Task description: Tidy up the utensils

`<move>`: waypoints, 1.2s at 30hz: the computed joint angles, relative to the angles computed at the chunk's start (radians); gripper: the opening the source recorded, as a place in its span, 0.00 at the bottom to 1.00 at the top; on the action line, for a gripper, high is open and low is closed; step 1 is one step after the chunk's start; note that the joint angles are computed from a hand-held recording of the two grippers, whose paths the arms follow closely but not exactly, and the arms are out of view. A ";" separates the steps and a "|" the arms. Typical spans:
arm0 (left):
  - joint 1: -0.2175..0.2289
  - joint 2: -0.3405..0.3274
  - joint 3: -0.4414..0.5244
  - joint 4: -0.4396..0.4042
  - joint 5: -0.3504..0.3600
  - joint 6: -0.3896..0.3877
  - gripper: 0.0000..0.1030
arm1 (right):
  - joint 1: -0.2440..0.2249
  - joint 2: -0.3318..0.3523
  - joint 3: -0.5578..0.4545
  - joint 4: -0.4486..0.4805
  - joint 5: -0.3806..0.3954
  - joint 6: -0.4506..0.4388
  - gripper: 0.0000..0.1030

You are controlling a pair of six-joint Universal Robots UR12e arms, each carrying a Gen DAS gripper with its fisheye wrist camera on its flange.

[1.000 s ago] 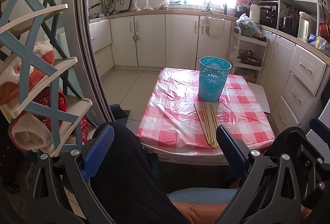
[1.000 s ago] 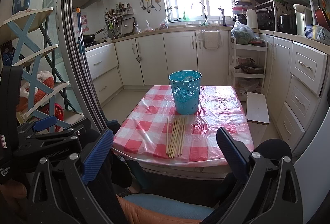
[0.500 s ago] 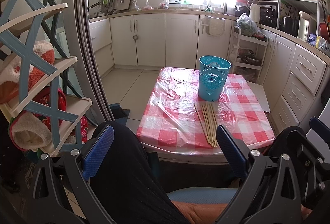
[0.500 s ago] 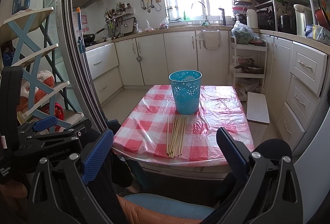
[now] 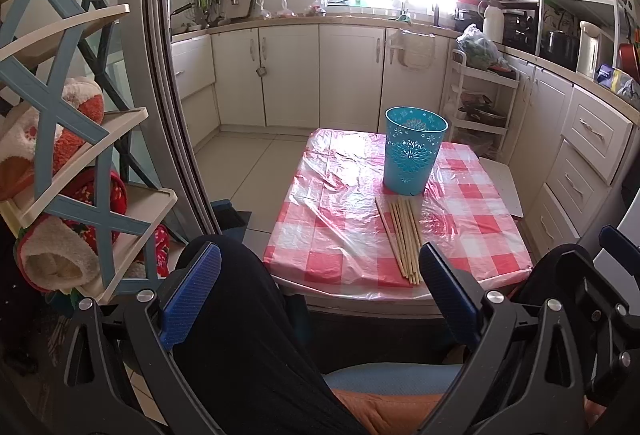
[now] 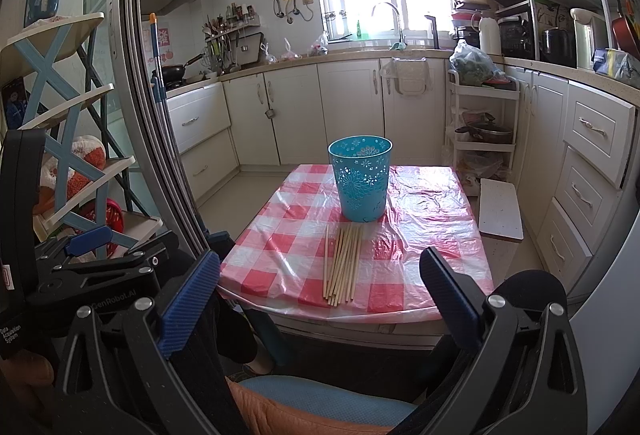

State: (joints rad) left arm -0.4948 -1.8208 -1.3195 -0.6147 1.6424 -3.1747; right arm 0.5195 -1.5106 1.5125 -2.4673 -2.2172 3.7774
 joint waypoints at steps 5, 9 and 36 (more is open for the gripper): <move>-0.006 -0.002 -0.004 -0.013 0.002 0.005 0.93 | -0.001 0.002 0.002 0.010 0.011 0.007 0.93; -0.008 -0.021 0.026 -0.039 -0.005 0.006 0.93 | -0.010 0.004 0.004 0.019 0.028 0.016 0.93; -0.004 -0.464 0.614 -0.519 -0.100 -0.023 0.75 | -0.297 0.189 -0.065 0.217 0.451 0.000 0.25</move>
